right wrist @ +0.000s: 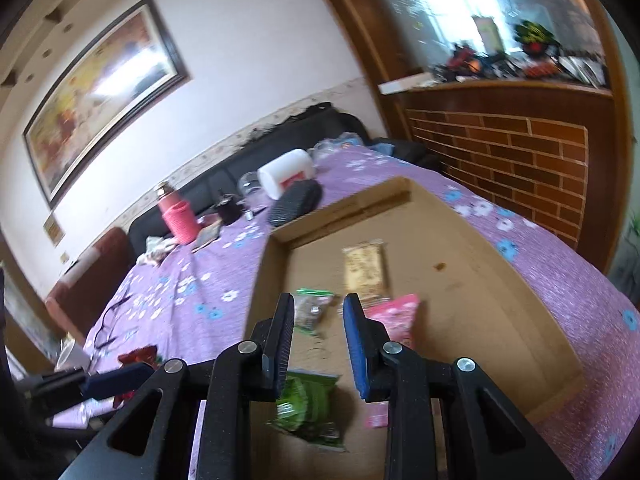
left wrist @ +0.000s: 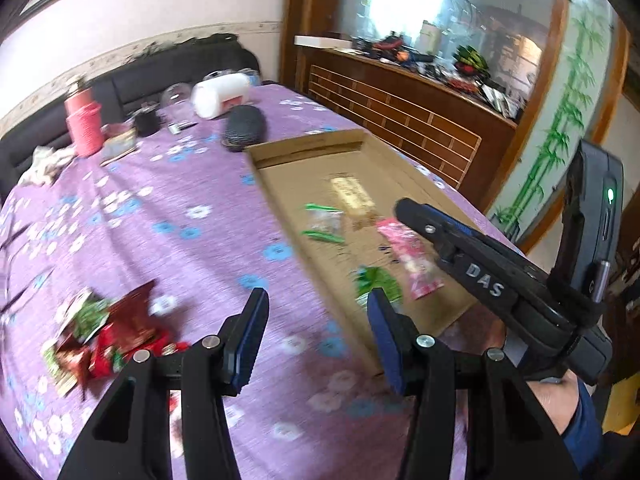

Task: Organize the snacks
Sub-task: 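Open both grippers to drop the pink candy and green bag into the tray, then move both grippers back to the snack pile on the table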

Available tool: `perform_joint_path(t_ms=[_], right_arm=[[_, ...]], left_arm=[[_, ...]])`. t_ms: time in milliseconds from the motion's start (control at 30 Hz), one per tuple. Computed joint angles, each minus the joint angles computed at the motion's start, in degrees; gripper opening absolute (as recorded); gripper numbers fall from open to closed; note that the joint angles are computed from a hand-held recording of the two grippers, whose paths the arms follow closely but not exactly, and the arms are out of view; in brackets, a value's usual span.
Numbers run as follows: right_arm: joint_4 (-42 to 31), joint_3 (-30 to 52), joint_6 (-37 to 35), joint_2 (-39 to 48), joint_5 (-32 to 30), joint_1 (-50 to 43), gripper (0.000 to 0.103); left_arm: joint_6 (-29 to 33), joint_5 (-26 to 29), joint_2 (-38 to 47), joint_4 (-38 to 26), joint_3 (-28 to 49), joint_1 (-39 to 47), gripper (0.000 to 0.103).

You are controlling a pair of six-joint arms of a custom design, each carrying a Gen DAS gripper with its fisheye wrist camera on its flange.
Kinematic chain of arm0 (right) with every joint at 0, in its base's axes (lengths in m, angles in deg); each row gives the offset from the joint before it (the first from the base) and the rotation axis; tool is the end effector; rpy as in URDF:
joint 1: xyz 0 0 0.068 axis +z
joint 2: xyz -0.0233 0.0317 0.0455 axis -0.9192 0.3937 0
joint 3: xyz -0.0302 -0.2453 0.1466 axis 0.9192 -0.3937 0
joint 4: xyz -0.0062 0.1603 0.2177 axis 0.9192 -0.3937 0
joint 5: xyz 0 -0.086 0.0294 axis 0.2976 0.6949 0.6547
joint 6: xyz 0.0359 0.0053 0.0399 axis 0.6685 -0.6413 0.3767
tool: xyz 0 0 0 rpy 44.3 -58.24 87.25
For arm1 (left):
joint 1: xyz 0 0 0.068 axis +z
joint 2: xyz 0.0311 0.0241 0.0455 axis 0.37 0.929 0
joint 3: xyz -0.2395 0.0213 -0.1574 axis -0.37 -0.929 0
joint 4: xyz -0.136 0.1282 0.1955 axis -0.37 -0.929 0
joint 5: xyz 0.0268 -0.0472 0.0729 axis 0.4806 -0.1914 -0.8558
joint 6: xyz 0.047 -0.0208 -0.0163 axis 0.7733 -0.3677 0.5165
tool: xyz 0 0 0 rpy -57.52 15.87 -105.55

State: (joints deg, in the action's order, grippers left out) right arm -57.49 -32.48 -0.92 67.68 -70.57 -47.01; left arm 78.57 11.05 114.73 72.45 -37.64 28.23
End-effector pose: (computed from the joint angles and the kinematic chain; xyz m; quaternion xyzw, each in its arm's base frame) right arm 0.3285 0.1252 0.1587 -0.0410 0.8483 0.2537 0.4630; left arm 0.2886 0.0241 0.2144 0.0336 0.9292 -0.0794 0.3595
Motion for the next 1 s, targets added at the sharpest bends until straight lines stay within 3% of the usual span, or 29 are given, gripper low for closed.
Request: perform_joint_path(t_ms=[333,567,867,1000], right_arm=[[-0.03,0.2,-5.19,0.09,-1.54,3.01,0.029],[-0.47,0.15,-7.9,-0.09,-0.07,5.08,0.035],[-3.97,0.79,-8.32,-1.96,-2.39,7.2,0.037],[-8.05,2.17,-7.37,-3.31,-6.84,8.54,0.048]], left_arm=[[5.58,8.67,-3.67,-3.33,-1.9,22.81,0.05],[6.78,10.67,4.34,-3.91,2.33,36.99,0.05],[2.55,7.28,19.45,-6.94,12.24,39.19,0.05],[2.88,6.53,21.94,-5.44,12.91,38.26,0.05]])
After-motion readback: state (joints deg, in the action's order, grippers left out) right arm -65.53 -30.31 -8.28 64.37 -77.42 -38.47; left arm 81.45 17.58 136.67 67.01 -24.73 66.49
